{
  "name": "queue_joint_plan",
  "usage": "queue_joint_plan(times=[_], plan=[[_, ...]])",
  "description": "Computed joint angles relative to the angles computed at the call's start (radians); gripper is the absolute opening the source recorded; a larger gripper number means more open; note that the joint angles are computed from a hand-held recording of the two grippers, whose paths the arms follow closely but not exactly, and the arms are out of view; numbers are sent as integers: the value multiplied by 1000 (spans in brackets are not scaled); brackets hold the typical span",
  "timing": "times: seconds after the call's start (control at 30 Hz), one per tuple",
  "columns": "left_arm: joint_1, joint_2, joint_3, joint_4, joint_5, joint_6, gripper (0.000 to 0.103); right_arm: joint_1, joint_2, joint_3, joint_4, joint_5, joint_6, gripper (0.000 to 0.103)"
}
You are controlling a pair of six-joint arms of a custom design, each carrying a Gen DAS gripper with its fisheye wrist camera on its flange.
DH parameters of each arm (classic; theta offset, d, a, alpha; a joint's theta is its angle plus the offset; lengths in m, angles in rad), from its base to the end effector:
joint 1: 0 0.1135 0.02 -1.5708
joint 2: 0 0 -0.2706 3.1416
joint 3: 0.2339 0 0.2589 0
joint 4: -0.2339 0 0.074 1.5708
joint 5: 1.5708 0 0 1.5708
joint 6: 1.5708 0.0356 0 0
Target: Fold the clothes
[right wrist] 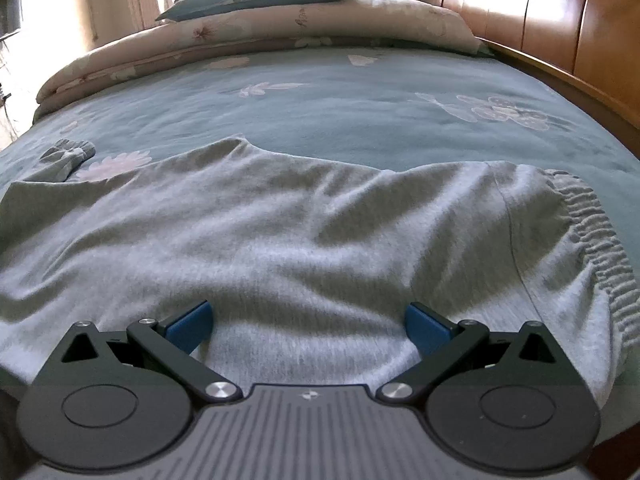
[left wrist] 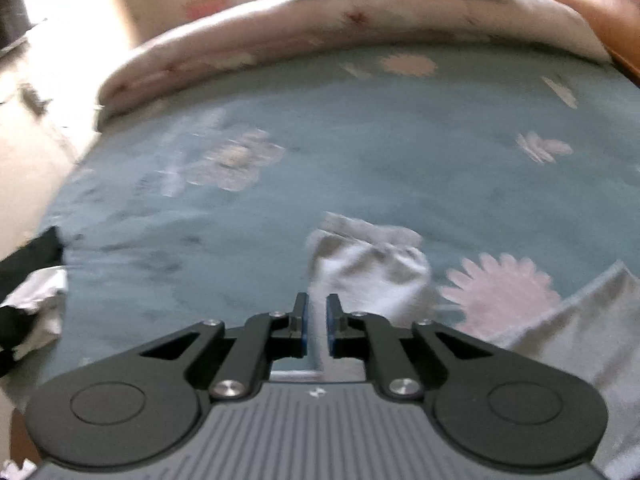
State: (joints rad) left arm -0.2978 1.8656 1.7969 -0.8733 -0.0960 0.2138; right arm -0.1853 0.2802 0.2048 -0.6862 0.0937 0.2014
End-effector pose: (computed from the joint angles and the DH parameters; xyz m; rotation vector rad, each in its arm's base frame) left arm 0.4010 -0.1195 0.3265 0.5968 2.4366 0.0861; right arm 0.0926 -0.0207 0.1537 0.4936 2.2775 -0.1012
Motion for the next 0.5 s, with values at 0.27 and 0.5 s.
queue_joint_plan(times=[0.27,0.5], plan=[[-149,169,37,28,-83,5,42,-4,-7,-12,12,-4,-11,103],[-237,341,97,85,-288,24,48,-29,3,-11,22,-28,-31,103]])
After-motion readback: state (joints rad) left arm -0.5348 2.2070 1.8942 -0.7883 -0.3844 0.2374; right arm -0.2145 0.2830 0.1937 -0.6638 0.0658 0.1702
